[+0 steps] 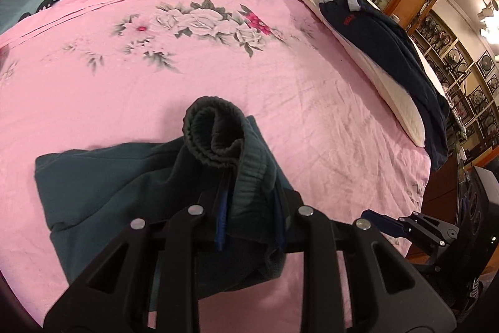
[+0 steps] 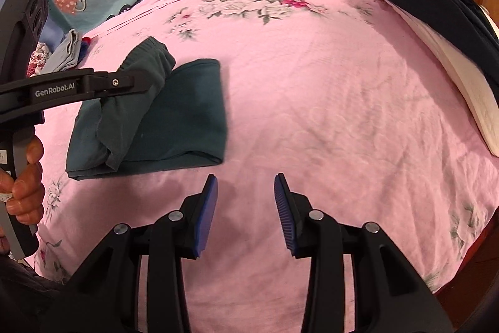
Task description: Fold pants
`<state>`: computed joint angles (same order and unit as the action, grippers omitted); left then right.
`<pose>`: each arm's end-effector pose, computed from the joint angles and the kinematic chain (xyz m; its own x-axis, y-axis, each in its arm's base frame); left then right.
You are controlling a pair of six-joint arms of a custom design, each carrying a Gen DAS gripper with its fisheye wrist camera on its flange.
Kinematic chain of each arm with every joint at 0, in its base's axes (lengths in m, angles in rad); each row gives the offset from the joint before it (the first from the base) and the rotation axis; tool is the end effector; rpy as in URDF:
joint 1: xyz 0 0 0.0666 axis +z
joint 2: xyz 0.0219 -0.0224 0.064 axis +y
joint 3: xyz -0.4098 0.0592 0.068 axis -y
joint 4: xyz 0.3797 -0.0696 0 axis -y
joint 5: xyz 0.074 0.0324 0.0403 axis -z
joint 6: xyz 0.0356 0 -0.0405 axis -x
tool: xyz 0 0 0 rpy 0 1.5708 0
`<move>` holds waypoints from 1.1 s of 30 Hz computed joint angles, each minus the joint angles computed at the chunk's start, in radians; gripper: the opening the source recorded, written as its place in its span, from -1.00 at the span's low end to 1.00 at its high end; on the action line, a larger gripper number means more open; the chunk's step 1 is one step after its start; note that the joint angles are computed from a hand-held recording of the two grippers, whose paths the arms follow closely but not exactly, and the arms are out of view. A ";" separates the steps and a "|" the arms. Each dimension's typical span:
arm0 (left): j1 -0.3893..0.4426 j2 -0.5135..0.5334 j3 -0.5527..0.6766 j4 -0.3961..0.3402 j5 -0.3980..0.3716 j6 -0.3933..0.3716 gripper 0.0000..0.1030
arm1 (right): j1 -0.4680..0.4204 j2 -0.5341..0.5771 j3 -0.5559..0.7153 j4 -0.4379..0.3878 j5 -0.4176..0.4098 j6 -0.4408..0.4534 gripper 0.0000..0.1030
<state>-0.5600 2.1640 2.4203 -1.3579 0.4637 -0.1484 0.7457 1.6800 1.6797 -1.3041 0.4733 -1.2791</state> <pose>0.6033 -0.3975 0.4341 -0.6518 0.5647 -0.5062 0.7511 0.5732 -0.3277 0.4091 0.3552 0.4284 -0.6978 0.5160 -0.4969 0.5304 0.8384 0.1257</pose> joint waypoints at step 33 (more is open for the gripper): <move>0.153 -0.178 -0.363 0.115 -0.185 0.093 0.59 | -0.166 0.046 0.028 0.325 -0.296 0.293 -0.31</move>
